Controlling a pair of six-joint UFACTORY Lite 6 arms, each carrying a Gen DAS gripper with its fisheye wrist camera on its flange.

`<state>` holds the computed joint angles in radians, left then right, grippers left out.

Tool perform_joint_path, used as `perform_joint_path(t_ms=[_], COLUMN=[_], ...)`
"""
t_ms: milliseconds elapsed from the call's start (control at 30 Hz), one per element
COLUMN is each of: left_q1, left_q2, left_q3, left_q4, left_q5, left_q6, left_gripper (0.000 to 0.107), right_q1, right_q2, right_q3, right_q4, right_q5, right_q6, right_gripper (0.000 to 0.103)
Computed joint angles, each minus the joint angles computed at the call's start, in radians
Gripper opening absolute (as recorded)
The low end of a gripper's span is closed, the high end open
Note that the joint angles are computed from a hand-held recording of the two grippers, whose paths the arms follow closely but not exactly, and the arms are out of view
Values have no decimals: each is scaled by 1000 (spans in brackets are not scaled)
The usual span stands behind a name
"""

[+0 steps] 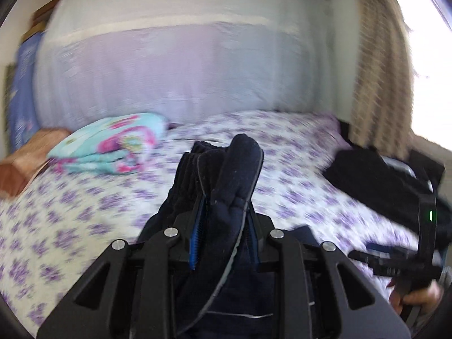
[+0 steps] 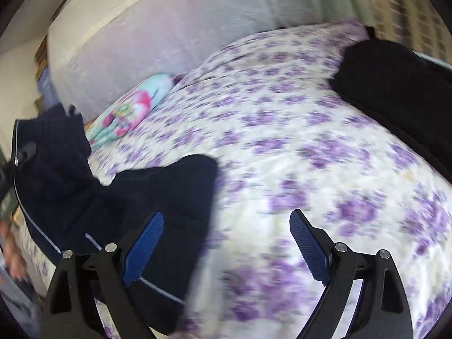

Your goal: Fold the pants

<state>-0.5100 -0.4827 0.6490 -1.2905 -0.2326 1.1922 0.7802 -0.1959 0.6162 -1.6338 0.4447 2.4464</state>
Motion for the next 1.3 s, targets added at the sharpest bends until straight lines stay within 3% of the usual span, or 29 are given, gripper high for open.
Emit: perform_joint_path(t_ms=[67, 167, 233, 267, 367, 533, 633, 700, 767, 800, 867, 933, 967, 1033, 1100, 1200, 1300], left_q1=[-209, -377, -443, -447, -398, -273, -65, 78, 97, 68, -23, -91, -91, -42, 24, 91, 191], left_q2=[198, 489, 528, 489, 272, -34, 20, 150, 241, 286, 341, 311, 276, 228, 156, -11, -112], left_q3=[39, 96, 64, 27, -95, -175, -91, 0, 17, 10, -49, -161, -200, -216, -232, -293, -320], left_q4=[118, 104, 104, 122, 189, -9, -27, -145, -158, -101, 102, 294, 360, 467, 677, 991, 1152], left_q5=[-141, -297, -368, -360, -224, -130, -6, 144, 183, 149, 20, -99, -102, -25, 67, 127, 147], left_q6=[-102, -114, -124, -137, -190, 24, 21, 121, 148, 116, -54, -263, -326, -412, -615, -929, -1087], left_gripper=[25, 26, 32, 44, 75, 90, 91, 91, 90, 90, 91, 91, 91, 91, 91, 91, 91], right_q1=[-23, -59, -65, -70, -82, -15, 26, 43, 49, 47, 25, -33, -67, -93, -70, 4, 86], right_q2=[-71, -131, -144, -138, -110, 82, 266, 388, 503, 553, 561, 481, 444, 403, 372, 285, 299], right_q3=[-65, -127, -140, -133, -73, 234, 480, 626, 736, 750, 655, 485, 426, 364, 354, 370, 460], right_q4=[23, 13, 3, -4, -28, 82, 226, 325, 429, 440, 370, 225, 157, 24, 35, 132, 314], right_q5=[4, -9, -8, -11, -33, -6, 13, 36, 108, 141, 95, -57, -135, -194, -166, -67, 17], right_q6=[7, 27, 30, 31, 13, -244, -497, -647, -780, -788, -679, -470, -365, -198, -190, -296, -583], right_gripper=[91, 91, 91, 91, 91, 91, 91, 91, 91, 91, 94, 99, 99, 99, 99, 99, 99])
